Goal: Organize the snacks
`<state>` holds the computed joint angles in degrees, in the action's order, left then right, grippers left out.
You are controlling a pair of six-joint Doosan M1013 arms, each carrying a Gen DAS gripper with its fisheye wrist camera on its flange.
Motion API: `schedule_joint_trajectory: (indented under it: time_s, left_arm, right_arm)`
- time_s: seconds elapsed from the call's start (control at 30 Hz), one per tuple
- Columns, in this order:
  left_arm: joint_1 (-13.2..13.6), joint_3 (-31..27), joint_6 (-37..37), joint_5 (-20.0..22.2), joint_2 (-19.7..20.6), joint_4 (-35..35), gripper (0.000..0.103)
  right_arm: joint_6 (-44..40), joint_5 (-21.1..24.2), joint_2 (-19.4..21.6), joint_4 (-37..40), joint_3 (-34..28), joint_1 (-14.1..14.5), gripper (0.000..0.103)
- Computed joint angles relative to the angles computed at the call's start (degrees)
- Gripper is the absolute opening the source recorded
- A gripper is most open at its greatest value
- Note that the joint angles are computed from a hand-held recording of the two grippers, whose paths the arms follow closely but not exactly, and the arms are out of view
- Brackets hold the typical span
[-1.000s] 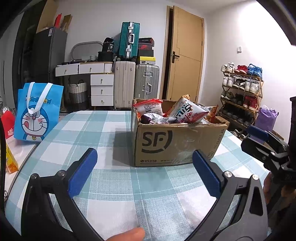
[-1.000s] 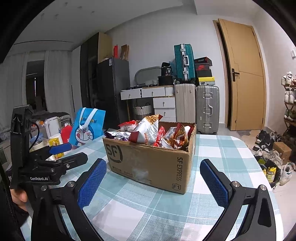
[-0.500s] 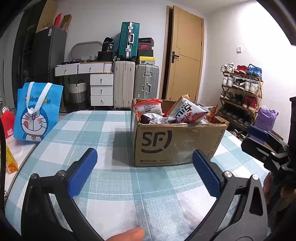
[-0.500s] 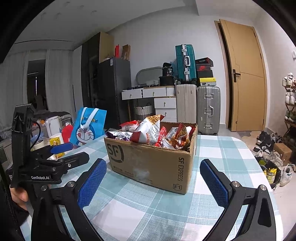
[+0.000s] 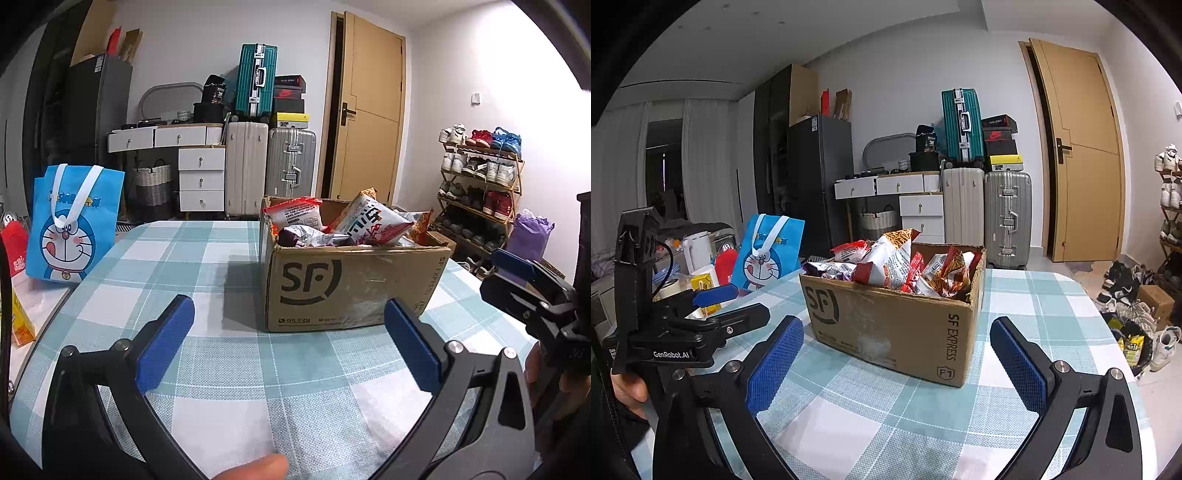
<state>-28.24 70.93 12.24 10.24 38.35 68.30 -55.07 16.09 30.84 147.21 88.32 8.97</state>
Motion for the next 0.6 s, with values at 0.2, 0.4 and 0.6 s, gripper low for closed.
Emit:
schedule_joint_trajectory:
  time_s: [0.2,0.4,0.6]
  left_arm:
    - [0.0,0.04,-0.45,-0.06,0.0,0.46,0.103]
    - [0.01,0.04,-0.22,-0.05,-0.01,0.22,0.103]
    - [0.01,0.03,-0.34,-0.06,0.01,0.32,0.103]
  right_arm:
    - [-0.17,0.01,0.0,0.17,0.02,0.01,0.103]
    - [-0.03,0.03,0.0,0.07,0.03,0.0,0.103]
    - [-0.19,0.14,0.0,0.21,0.04,0.01,0.103]
